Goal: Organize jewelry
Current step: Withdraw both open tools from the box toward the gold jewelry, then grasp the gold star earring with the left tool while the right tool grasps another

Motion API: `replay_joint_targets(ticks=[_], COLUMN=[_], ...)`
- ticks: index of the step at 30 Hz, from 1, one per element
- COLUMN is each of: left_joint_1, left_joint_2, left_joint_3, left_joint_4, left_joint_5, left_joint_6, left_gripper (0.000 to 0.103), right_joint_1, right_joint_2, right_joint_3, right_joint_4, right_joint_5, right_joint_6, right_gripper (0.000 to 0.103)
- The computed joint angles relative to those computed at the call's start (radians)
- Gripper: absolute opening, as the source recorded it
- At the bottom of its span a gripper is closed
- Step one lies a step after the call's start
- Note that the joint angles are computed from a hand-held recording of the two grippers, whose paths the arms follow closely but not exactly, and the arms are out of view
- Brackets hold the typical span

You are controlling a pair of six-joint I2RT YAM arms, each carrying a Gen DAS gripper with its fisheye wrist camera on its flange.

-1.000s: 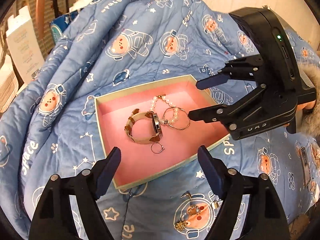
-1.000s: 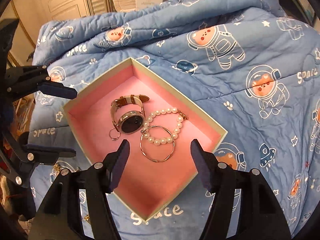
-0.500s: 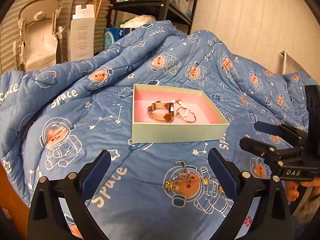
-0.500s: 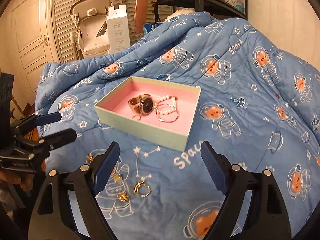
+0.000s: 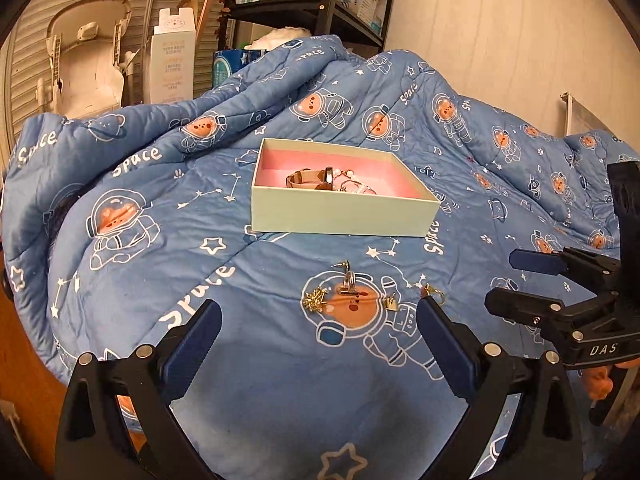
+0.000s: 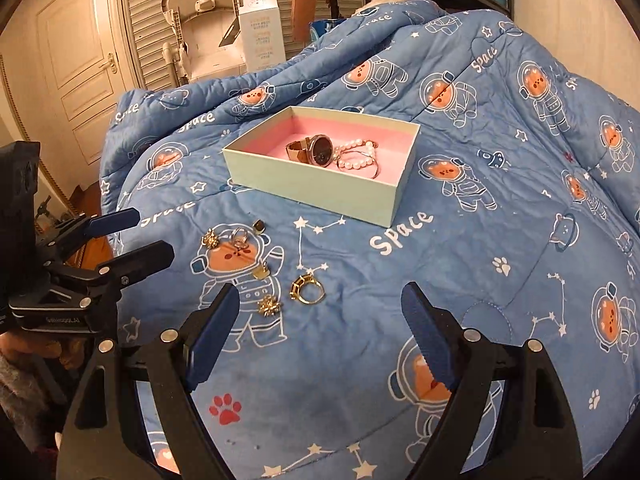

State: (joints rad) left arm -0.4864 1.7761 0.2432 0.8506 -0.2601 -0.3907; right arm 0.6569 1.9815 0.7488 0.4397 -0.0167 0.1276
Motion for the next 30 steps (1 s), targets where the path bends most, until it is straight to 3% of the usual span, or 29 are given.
replay_joint_targets(ticks=[5, 10, 15, 19, 25, 30], left_joint_1=[-0.042, -0.058, -0.051, -0.029, 0.015, 0.047], left_joint_2=[0.032, 0.085, 0.118, 0.150, 0.178, 0.204], left_joint_3=[-0.015, -0.027, -0.022, -0.009, 0.017, 0.097], left_joint_4=[0.037, 0.093, 0.110, 0.112, 0.102, 0.020], left_joint_5=[-0.034, -0.029, 0.002, 0.030, 0.052, 0.067], left_joint_6=[-0.023, -0.055, -0.063, -0.066, -0.035, 0.040], left_gripper=[0.096, 0.094, 0.084, 0.075, 0.063, 0.050], right_joint_1=[-0.017, -0.003, 0.003, 0.018, 0.028, 0.034], right_joint_2=[0.019, 0.060, 0.129, 0.188, 0.217, 0.232], right_joint_3=[-0.019, 0.014, 0.082, 0.146, 0.198, 0.222], right_joint_4=[0.013, -0.021, -0.062, -0.092, -0.114, -0.116], right_joint_5=[-0.067, -0.099, -0.176, -0.148, -0.130, -0.121], right_joint_6=[0.006, -0.011, 0.005, 0.017, 0.014, 0.016], right_gripper=[0.076, 0.055, 0.046, 0.036, 0.033, 0.025])
